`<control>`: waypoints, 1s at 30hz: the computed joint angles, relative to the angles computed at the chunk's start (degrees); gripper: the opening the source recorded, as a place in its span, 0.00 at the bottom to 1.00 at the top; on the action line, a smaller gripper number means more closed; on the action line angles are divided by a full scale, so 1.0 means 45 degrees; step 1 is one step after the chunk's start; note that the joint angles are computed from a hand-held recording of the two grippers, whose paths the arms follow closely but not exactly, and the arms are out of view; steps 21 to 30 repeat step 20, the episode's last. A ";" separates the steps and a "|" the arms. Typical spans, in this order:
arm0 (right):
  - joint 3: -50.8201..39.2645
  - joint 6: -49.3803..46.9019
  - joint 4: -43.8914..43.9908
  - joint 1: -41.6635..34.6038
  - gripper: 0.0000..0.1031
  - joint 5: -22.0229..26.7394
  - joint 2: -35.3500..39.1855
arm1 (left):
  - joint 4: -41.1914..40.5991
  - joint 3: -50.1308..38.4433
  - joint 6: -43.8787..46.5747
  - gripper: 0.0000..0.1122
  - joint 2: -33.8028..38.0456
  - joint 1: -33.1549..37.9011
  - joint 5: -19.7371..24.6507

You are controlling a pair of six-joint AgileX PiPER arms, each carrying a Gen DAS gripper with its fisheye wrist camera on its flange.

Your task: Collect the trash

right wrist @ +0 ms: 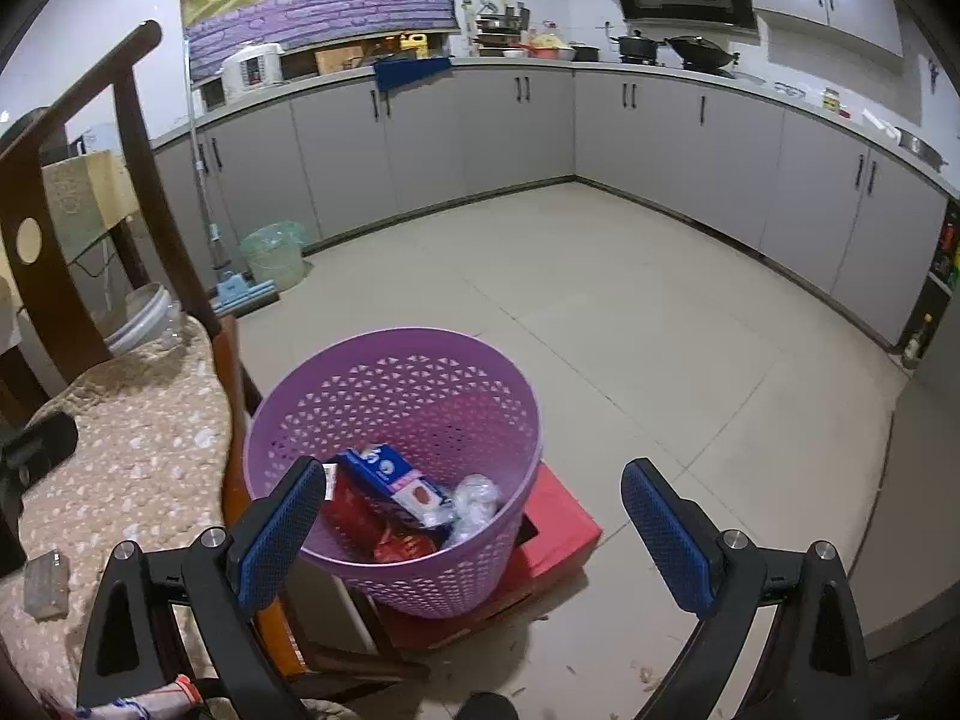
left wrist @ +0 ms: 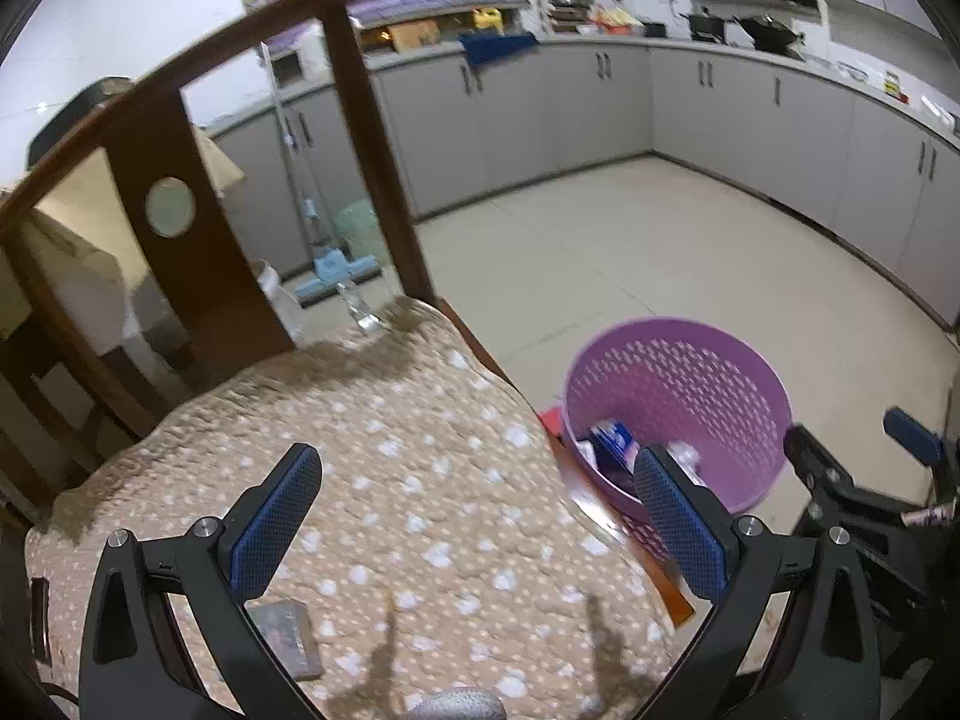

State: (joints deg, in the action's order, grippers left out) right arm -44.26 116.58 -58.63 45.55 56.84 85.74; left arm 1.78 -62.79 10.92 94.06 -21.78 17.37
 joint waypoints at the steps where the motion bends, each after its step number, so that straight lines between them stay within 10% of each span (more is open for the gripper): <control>1: -0.0007 -0.0034 0.0075 -0.0029 0.97 0.0071 0.0023 | -0.0155 -0.0018 0.0200 0.92 0.0053 -0.0042 0.0103; 30: 0.0099 0.0023 0.0724 -0.0321 0.98 0.0643 0.0108 | -0.1907 -0.0239 0.2400 0.92 0.0836 -0.0106 0.0797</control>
